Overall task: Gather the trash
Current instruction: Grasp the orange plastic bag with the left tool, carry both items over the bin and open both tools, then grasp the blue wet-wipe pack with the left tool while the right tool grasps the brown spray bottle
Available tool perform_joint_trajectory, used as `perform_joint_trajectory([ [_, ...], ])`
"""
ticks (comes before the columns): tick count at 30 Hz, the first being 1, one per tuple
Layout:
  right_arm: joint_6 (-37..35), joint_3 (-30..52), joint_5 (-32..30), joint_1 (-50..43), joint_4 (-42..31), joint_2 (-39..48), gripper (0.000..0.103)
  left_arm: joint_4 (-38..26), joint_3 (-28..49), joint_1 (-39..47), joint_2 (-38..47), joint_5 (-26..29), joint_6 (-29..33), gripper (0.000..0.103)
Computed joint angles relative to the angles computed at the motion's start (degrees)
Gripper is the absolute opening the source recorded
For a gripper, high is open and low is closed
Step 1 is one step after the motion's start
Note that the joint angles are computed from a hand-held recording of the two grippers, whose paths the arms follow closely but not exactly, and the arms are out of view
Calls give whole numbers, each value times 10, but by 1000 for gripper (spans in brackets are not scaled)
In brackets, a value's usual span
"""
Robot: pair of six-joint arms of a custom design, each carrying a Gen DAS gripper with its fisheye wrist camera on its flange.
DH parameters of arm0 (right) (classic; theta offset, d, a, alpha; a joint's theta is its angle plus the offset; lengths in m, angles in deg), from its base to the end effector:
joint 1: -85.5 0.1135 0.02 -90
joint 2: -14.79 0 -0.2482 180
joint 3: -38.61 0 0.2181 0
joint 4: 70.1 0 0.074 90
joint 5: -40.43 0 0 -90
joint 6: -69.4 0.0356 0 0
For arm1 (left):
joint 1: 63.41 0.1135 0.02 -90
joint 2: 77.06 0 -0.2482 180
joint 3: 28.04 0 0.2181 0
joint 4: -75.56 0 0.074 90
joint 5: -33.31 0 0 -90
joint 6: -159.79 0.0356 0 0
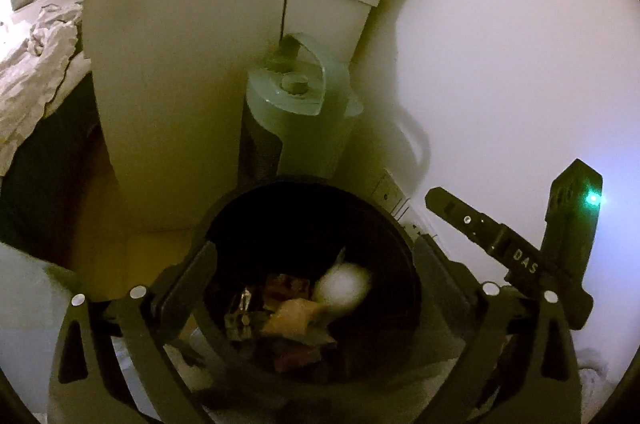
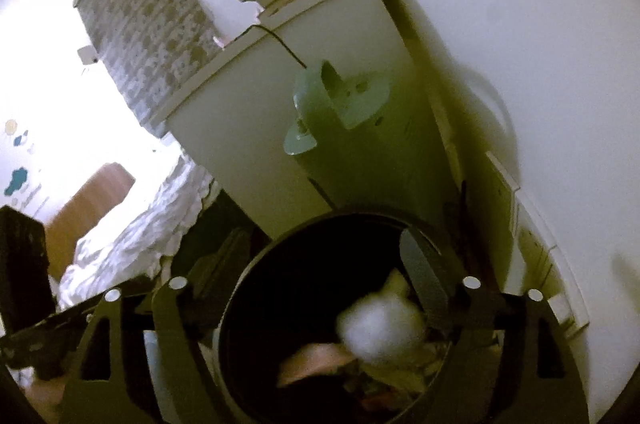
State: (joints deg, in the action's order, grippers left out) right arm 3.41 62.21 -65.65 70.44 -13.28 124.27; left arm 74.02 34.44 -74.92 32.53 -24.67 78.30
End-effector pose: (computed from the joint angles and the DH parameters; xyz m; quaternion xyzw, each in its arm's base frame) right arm 0.2083 -0.0458 0.0774 0.2185 0.8280 0.1594 0.4912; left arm 0.3103 -0.0824 0.1093 0.2522 0.8687 -0.2668 0.3325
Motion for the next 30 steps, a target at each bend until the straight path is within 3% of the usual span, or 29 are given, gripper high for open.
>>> perform_joint_trajectory([
  [9,-1,11,45,49,-35,-11,79,-50,-68,127,-105,58,41,98],
  [14,-33,8,94,125,-50,-27,79,-150,-80,325,-142,121,150,98],
  [18,-57,5,103,198,-73,-54,79,-217,-40,499,-105,148,245,98],
  [21,-72,33,82,298,-156,-91,77,-293,55,625,-14,156,313,98],
  [24,-97,106,117,456,-262,-109,71,-346,144,684,63,145,339,98],
  [27,-126,237,121,579,-383,-72,67,-395,218,720,120,137,357,98],
  [30,-166,410,113,659,-519,11,67,-414,229,730,128,139,387,98],
])
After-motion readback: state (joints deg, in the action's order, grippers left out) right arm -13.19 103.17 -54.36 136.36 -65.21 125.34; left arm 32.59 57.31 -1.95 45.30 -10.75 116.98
